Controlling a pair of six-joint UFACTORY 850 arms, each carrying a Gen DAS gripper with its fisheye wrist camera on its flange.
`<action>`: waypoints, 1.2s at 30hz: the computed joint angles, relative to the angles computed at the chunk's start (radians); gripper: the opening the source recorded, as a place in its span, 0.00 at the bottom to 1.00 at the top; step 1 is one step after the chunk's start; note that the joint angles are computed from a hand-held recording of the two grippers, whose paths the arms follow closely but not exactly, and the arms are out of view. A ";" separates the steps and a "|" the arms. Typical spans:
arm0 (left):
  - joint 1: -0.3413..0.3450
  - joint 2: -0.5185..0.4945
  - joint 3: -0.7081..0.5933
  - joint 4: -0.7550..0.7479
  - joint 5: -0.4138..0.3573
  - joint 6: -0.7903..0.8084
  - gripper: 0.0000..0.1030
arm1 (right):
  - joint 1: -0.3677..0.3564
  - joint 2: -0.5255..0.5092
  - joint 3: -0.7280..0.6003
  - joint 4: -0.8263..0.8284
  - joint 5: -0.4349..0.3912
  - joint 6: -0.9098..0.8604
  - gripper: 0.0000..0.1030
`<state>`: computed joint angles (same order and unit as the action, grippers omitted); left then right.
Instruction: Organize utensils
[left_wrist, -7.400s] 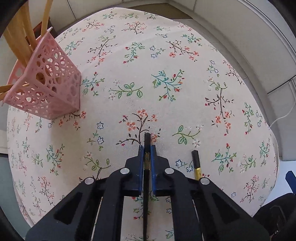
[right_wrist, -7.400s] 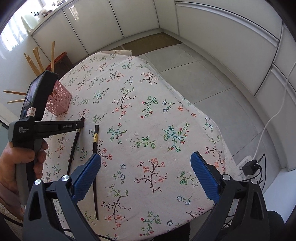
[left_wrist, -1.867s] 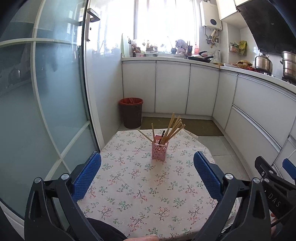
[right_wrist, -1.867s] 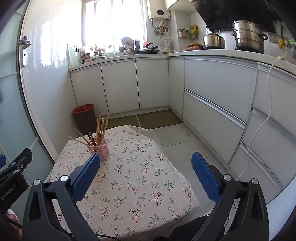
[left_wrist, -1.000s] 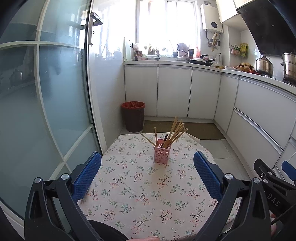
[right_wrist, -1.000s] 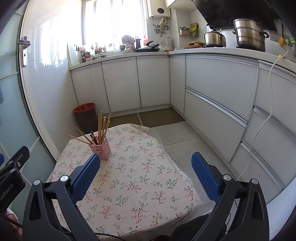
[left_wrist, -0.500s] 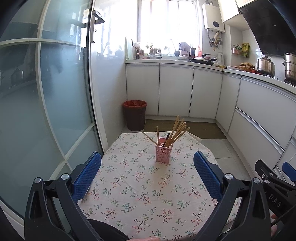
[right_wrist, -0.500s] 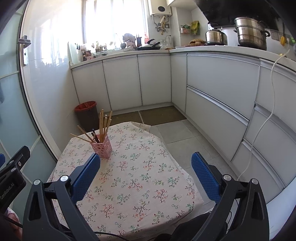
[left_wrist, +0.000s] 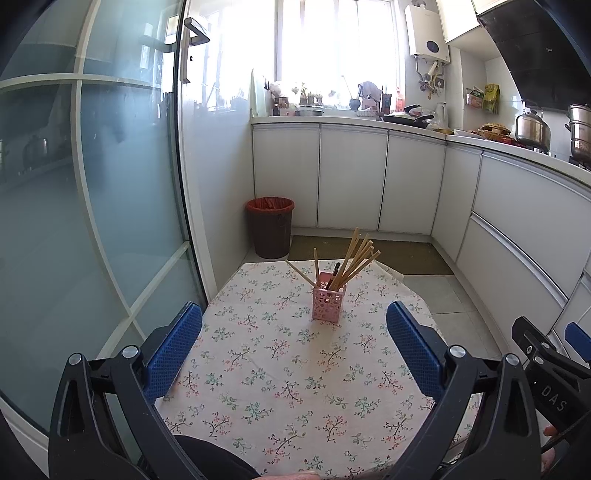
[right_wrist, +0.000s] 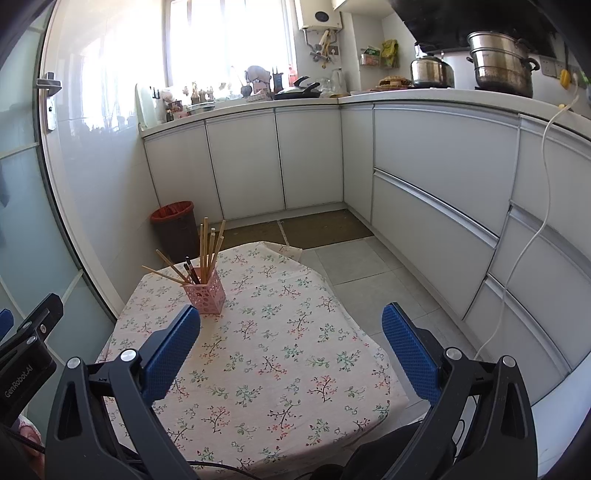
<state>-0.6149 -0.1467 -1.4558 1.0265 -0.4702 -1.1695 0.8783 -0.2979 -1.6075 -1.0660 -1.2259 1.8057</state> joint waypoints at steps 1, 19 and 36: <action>-0.001 0.000 0.000 0.003 -0.001 -0.004 0.93 | 0.000 -0.001 -0.001 0.000 0.000 -0.001 0.93; 0.001 -0.004 -0.005 -0.006 -0.001 0.007 0.93 | -0.002 0.000 0.000 0.002 0.006 -0.001 0.93; 0.009 -0.020 -0.005 -0.054 0.004 0.064 0.93 | -0.006 0.003 0.009 0.013 0.022 0.004 0.93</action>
<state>-0.6057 -0.1671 -1.4613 0.9730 -0.4663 -1.1054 0.8721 -0.2949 -1.5984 -1.0530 -1.2035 1.8096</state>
